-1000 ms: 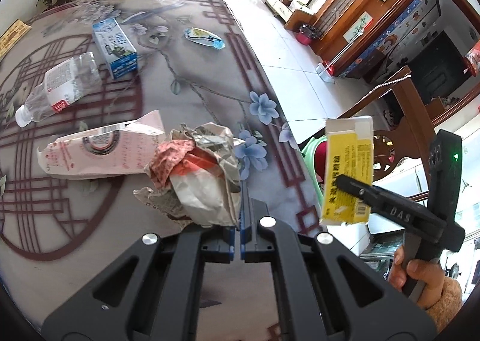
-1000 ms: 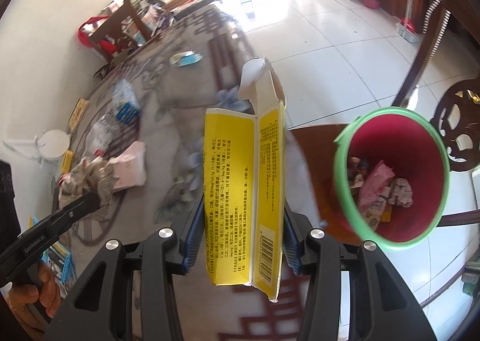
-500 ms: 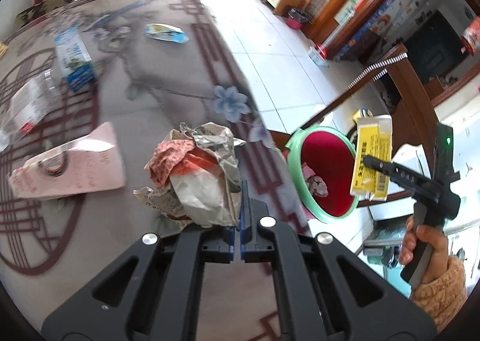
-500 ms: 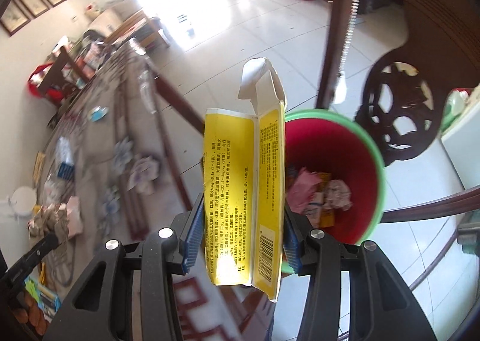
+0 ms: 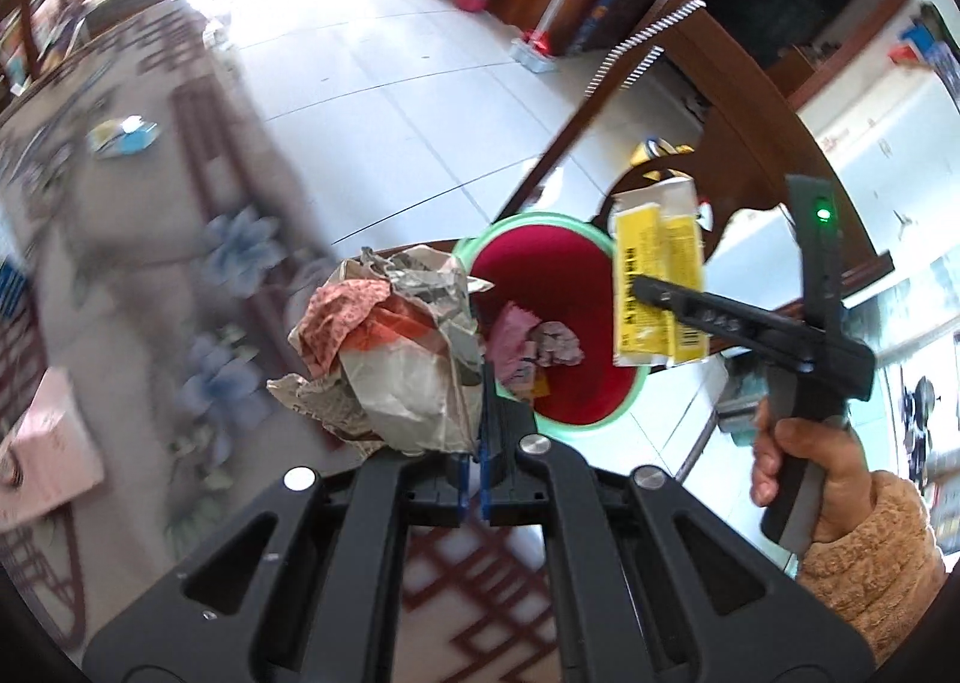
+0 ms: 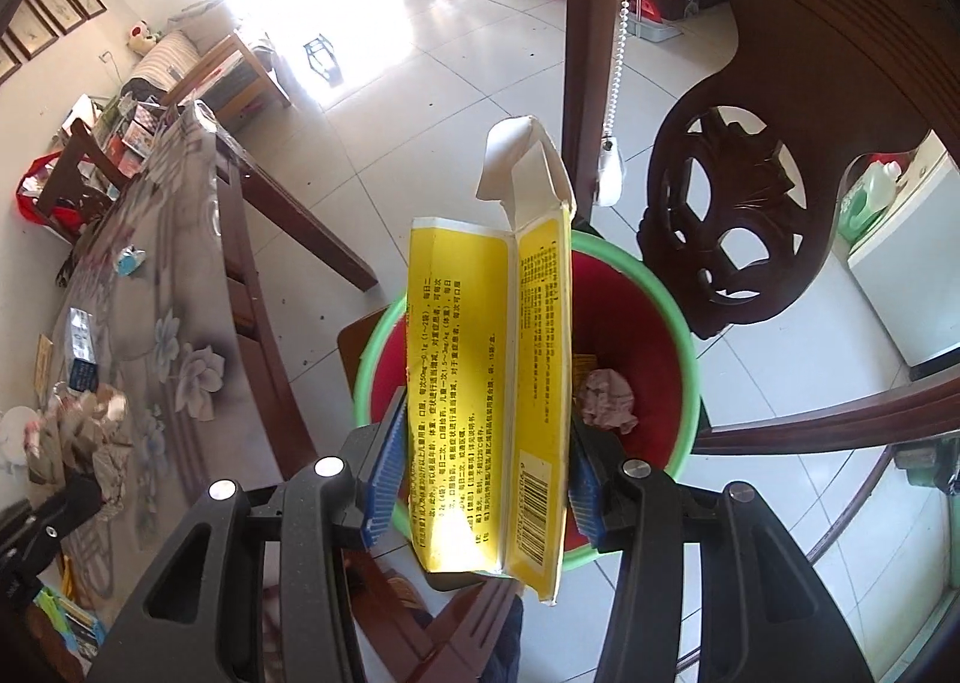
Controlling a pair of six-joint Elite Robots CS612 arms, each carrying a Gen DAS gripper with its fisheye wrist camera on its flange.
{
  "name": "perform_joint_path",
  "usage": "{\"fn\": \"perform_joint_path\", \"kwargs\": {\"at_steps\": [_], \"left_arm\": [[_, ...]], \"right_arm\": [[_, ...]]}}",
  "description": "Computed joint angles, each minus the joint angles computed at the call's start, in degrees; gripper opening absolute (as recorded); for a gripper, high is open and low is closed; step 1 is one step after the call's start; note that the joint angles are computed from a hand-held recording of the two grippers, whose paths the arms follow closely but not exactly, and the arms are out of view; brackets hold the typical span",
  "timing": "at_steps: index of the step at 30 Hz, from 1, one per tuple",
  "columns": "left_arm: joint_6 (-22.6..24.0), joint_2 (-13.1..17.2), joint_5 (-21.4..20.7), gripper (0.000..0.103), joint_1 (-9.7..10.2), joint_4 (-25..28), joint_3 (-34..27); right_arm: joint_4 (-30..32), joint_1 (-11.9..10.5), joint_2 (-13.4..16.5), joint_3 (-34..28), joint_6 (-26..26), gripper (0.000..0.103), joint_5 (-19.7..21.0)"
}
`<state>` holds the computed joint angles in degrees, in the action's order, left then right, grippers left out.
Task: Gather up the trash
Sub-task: 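Open the right tool to drop the yellow carton while the left tool releases the newspaper wad into the bucket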
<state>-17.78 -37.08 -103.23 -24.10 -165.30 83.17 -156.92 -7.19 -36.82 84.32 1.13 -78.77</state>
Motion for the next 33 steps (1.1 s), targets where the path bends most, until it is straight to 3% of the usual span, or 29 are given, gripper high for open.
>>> {"fn": "perform_joint_path", "kwargs": {"at_steps": [6, 8, 21, 23, 24, 25, 33], "left_arm": [[2.97, 1.42, -1.14, 0.001, -0.86, 2.19, -2.89], [3.83, 1.97, -1.3, 0.001, -1.02, 3.3, -3.92], [10.34, 6.58, -5.04, 0.003, -2.96, 10.34, -12.03], [10.76, 7.37, -4.66, 0.029, -3.4, 10.08, -13.21], [10.7, 7.55, -4.18, 0.059, -3.53, 9.61, -13.37], [9.96, 7.49, -3.34, 0.066, -3.6, 7.67, -12.87], [6.81, 4.18, -2.89, 0.067, -2.63, 2.47, -6.43]], "right_arm": [[-1.5, -0.42, 0.21, 0.06, 0.06, 0.054, -1.57], [-2.58, -0.59, 0.18, 0.33, 0.79, 0.068, -2.12], [-6.55, -2.32, -2.56, 5.6, 5.95, 0.074, -3.4], [-7.07, -2.1, -3.34, 6.6, 5.8, 0.074, -5.09], [-7.38, -1.96, -3.72, 7.01, 5.6, 0.073, -5.94], [-8.0, -1.75, -4.28, 7.57, 5.33, 0.074, -7.12], [-13.32, -0.47, -6.69, 10.19, 3.41, 0.078, -11.27]]}}
